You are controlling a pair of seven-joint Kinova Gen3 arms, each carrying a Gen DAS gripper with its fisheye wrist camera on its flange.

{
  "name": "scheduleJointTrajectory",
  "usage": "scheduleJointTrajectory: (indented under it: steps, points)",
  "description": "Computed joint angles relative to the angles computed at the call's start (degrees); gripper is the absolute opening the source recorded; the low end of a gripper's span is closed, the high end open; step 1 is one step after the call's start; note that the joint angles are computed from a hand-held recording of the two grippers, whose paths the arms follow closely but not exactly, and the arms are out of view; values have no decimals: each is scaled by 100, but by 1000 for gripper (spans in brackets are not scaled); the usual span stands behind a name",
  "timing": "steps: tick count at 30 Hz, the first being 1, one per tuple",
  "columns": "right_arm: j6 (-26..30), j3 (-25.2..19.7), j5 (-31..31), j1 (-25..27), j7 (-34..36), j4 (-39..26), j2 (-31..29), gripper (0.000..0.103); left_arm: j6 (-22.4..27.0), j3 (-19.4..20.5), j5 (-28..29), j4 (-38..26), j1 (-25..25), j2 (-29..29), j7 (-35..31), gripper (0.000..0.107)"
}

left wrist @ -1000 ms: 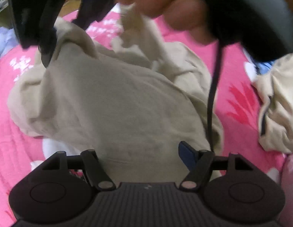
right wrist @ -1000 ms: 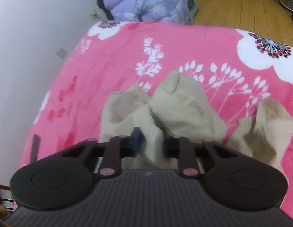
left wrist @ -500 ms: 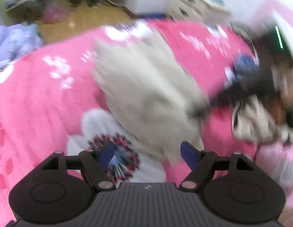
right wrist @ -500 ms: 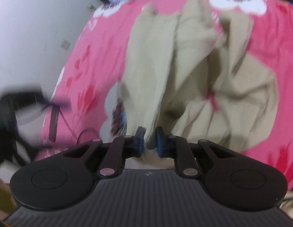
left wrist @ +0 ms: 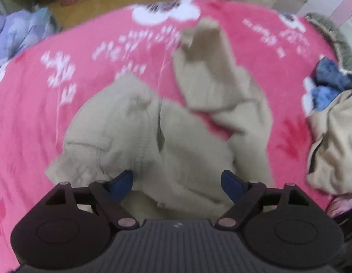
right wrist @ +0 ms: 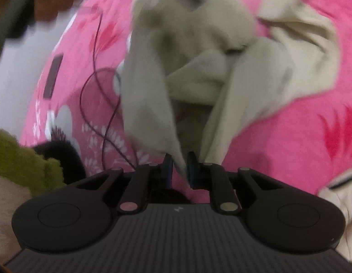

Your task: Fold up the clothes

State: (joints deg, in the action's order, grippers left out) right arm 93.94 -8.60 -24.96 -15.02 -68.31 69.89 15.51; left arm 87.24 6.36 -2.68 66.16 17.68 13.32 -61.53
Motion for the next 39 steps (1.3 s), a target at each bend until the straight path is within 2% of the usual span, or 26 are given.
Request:
scheduleJointTrajectory:
  steps: [2,5,8,10,13,14,16,18,21,24,26,27,28,29,31,33,34,35,38,39]
  points:
    - [103,81,-194,176,-94,-279,107,15,-43,-19,174,374,-31,-204,217,85]
    - [197,103,-425,362,-237,-787,341,19,90,66,138,625,76,-422,531,85]
    - [203,-39,-467,279,-275,-1564,770,32,259,158,215,715,156,-551,814,85]
    - [176,-137,-580,237,-259,-2095,1073,49,411,222,303,743,217,-680,1055,85]
    - [246,-362,-746,91,-496,-2892,1503,61,488,263,475,917,217,-945,1397,85]
    - [232,-604,-682,96,-622,-3157,1652,63,479,276,470,996,211,-1057,1521,85]
    - [308,-779,-293,-136,-762,-3688,1882,82,431,289,349,1171,162,-1299,1765,85]
    - [328,-643,173,-667,-639,-3977,2006,85,259,275,116,1461,37,-1643,2064,85]
    - [4,-497,872,-1463,-300,-3761,2123,85,-169,258,-244,2007,-271,-2182,2333,86]
    - [-120,-138,1571,-2259,-76,-3490,2343,85,-753,60,-263,2653,-643,-2585,2095,84]
    - [-402,241,2037,-2767,-59,-3126,2350,85,-1131,-160,-124,3068,-847,-2747,1733,84]
    - [-595,315,2230,-2903,-102,-2906,2293,81,-1297,-262,-41,3230,-929,-2785,1531,84]
    - [-735,342,2330,-2933,-238,-2767,2204,68,-1454,-361,47,3375,-1005,-2806,1320,84]
    - [-866,262,2408,-2869,-399,-2640,2107,60,-1608,-462,138,3516,-1078,-2822,1104,84]
    - [-1060,267,2311,-2718,-774,-2453,1919,38,-1922,-565,323,3722,-1190,-2826,747,84]
    - [-1338,515,2091,-2620,-1240,-2204,1682,30,-2256,-706,671,3917,-1273,-2740,355,85]
    - [-1509,646,2121,-2645,-1468,-2061,1565,23,-2395,-782,894,4006,-1313,-2649,163,86]
    - [-1667,671,2185,-2629,-1650,-1948,1481,20,-2509,-814,1084,4089,-1369,-2556,50,86]
    - [-2206,243,2416,-2246,-2078,-1570,1284,20,-3040,-890,1663,4482,-1550,-2321,-156,86]
    - [-2361,189,2391,-2155,-2084,-1479,1260,20,-3246,-813,1752,4612,-1650,-2288,-95,89]
